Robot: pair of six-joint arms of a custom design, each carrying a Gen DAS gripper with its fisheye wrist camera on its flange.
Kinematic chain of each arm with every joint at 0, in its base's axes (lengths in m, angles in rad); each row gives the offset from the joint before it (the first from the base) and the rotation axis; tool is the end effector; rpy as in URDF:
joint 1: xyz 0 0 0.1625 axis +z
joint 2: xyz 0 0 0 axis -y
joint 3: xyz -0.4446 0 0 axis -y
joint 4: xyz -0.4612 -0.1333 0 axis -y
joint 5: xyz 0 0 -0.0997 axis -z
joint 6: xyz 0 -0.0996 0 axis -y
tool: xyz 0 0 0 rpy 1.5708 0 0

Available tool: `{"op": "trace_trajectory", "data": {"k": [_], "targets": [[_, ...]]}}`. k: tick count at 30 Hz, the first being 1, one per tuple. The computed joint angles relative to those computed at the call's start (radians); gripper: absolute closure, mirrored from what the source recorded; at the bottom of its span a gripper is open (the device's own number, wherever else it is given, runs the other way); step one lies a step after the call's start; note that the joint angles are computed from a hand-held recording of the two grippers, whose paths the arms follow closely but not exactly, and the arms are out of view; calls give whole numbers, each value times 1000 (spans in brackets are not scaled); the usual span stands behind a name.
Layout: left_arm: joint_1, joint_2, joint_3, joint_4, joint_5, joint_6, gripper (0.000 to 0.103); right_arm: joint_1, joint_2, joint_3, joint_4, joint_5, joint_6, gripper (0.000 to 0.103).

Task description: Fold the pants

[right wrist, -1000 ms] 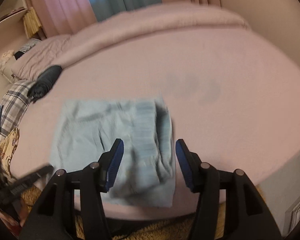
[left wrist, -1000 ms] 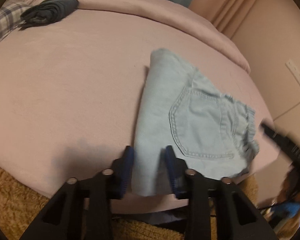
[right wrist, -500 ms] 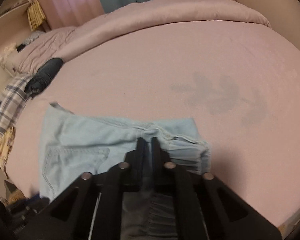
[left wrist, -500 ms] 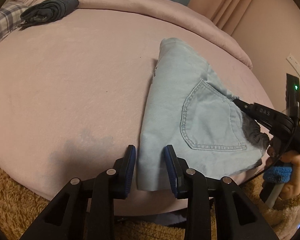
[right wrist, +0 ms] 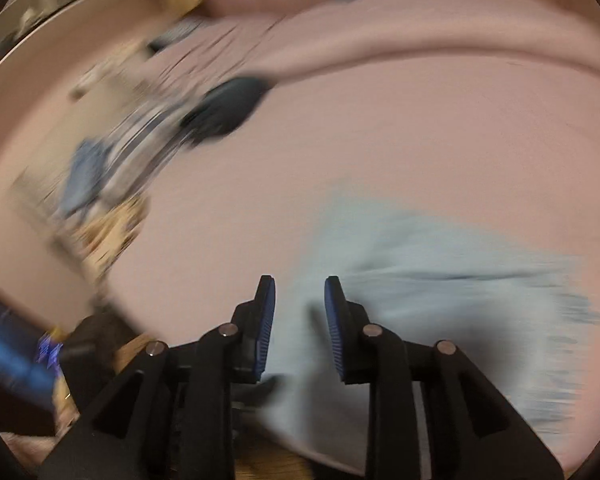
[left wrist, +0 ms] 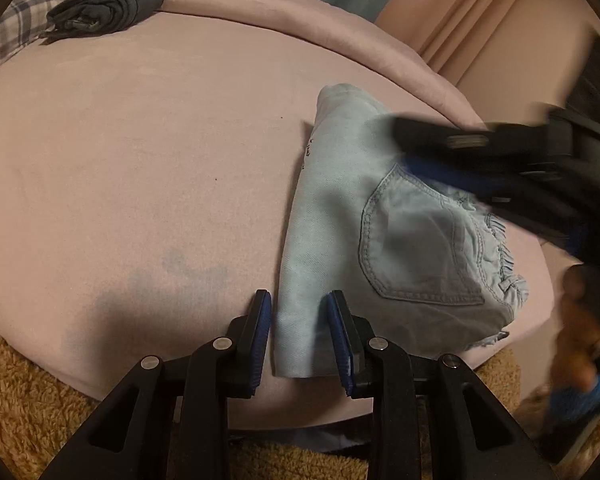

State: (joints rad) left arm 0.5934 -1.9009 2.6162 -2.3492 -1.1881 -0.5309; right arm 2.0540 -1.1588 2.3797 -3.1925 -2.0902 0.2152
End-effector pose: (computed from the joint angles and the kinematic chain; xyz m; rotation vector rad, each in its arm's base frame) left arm -0.1611 -0.3143 0.1947 0.6187 2.8044 -0.4470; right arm 0.2888 -0.3698 0.0959 0.2155 -2.6854 0.7580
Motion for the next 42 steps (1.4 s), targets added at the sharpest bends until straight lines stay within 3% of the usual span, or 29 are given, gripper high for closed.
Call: {"op": "trace_trajectory", "data": {"k": [3, 5, 7, 25, 30, 33, 36, 42], "targets": [[17, -7, 4, -2, -12, 17, 71, -27, 129, -73, 59, -131, 17, 84], [26, -9, 5, -5, -18, 22, 72, -62, 154, -86, 42, -136, 27, 103], [39, -12, 3, -8, -33, 31, 72, -73, 157, -87, -4, -142, 7, 103], [8, -7, 2, 2, -13, 37, 72, -97, 264, -263, -12, -295, -107, 103], [29, -12, -1, -2, -32, 51, 72, -78, 227, -256, -32, -309, -122, 103], [39, -10, -7, -1, -30, 63, 72, -39, 182, -231, -16, -336, -120, 89], [43, -5, -7, -7, -31, 67, 72, -27, 130, -198, 74, -293, -71, 68], [35, 1, 0, -16, -24, 61, 72, -59, 196, -201, 16, -366, -97, 66]]}}
